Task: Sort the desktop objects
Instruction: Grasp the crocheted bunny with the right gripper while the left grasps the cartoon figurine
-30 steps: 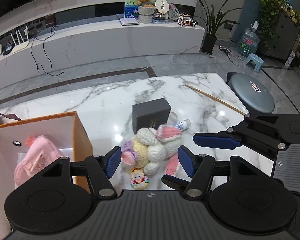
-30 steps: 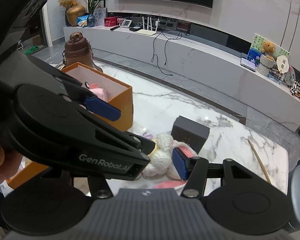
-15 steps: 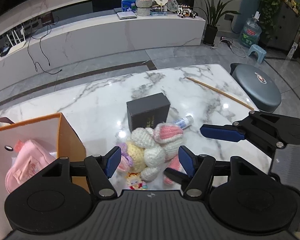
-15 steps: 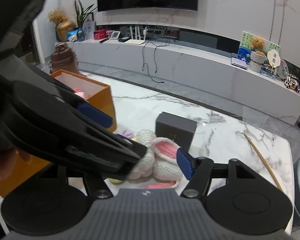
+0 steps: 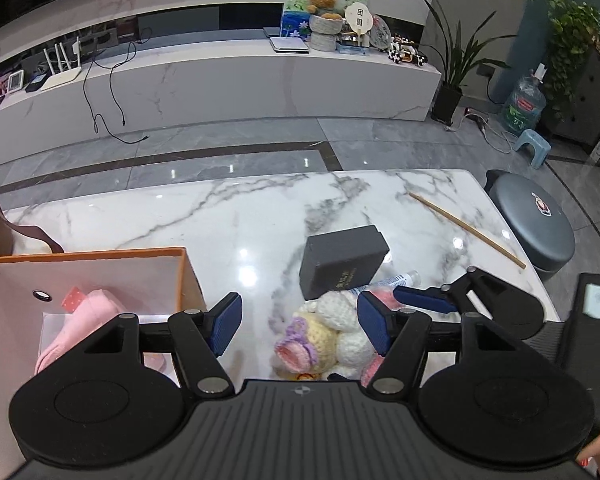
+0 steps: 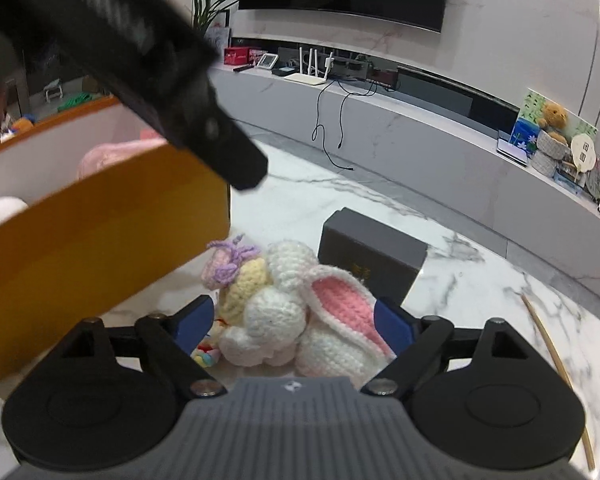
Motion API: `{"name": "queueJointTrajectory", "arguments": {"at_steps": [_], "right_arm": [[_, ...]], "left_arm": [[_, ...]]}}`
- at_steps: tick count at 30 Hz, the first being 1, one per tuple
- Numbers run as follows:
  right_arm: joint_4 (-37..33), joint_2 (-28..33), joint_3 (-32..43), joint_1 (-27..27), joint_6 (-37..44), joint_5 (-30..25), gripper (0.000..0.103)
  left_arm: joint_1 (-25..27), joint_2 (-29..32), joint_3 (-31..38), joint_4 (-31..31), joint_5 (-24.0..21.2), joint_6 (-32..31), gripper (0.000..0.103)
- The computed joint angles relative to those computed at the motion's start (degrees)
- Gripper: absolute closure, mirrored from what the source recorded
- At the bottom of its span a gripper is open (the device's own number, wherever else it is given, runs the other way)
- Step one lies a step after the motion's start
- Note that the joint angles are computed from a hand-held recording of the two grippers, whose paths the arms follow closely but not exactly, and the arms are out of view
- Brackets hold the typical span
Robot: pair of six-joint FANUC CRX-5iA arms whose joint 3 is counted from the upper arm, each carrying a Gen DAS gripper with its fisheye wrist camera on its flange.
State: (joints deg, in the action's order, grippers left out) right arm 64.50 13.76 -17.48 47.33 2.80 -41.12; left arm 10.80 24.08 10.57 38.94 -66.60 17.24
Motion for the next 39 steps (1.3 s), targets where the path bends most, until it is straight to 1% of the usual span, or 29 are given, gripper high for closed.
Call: {"name": "queueJointTrajectory", "arguments": {"at_steps": [2,3,5,6,8,9,10,12,16,20,23,26,27,29,31,35,39], "right_arm": [[0.6,0.9,0.2,-0.5,-0.4,0.3,0.014],[1.2,1.6,0.4,-0.5,-0.3,-0.2,0.011],[1.7,2.8,1.0,-0.5,1.0,-0.9,0.01],[1.4,3.2,1.3,-0.5,1.7,-1.1,0.007],[1.6,3.5,1.2,-0.7,1.6,-0.7,0.006],[1.0,3.4,1.2,-0.8,1.7,-0.4,0.007],[-0.5,3.2,1.6,-0.9,2.2,-0.1,0.007],[-3.2,2.5,2.0,-1.1,3.0,0.3,0.012],[-9.3,0.0,1.7,-0.7,4.4,0.1,0.017],[-15.1,-3.6,-0.1,1.2,0.7,-3.1,0.017],[-18.4,-6.0,-1.1,2.9,-4.7,-7.0,0.017],[-19.9,-7.6,-2.3,4.5,-10.6,-10.6,0.017],[-20.0,-8.1,-3.0,4.3,-12.2,-11.0,0.017],[-20.9,-8.9,-3.3,5.1,-14.8,-13.3,0.017],[-21.3,-9.3,-3.3,5.5,-16.8,-14.8,0.017],[-20.6,-10.1,-4.6,5.5,-16.6,-14.0,0.016],[-19.5,-12.2,-7.2,5.7,-17.9,-12.6,0.015]], "left_arm": [[0.1,0.3,0.5,-0.2,-0.2,0.1,0.028],[0.1,0.5,0.7,-0.4,-0.3,0.1,0.028],[0.1,0.8,1.1,-0.9,-0.7,0.3,0.028],[0.1,0.9,1.3,-1.2,-0.8,0.2,0.028],[0.1,0.9,1.3,-1.6,-1.2,-0.1,0.028],[0.1,0.8,1.1,-1.7,-1.2,-0.3,0.028],[0.1,0.6,0.7,-1.8,-1.2,-0.6,0.028],[-0.1,0.3,0.2,-2.1,-1.4,-1.4,0.028],[-0.3,-0.4,-1.2,-2.6,-1.7,-3.1,0.028],[-0.7,-1.6,-3.6,-3.4,-2.1,-5.1,0.028],[-1.3,-2.9,-6.1,-4.0,-1.2,-7.4,0.028],[-2.1,-4.6,-10.0,-4.0,2.6,-9.5,0.028],[-2.2,-5.0,-11.1,-4.0,3.9,-9.6,0.028],[-2.4,-5.6,-13.1,-4.2,6.6,-9.4,0.028],[-2.5,-6.0,-15.3,-3.3,9.1,-10.5,0.028],[-2.4,-7.6,-21.9,1.6,16.5,-14.1,0.028],[-2.3,-8.5,-27.0,7.1,22.0,-15.0,0.028]]}}
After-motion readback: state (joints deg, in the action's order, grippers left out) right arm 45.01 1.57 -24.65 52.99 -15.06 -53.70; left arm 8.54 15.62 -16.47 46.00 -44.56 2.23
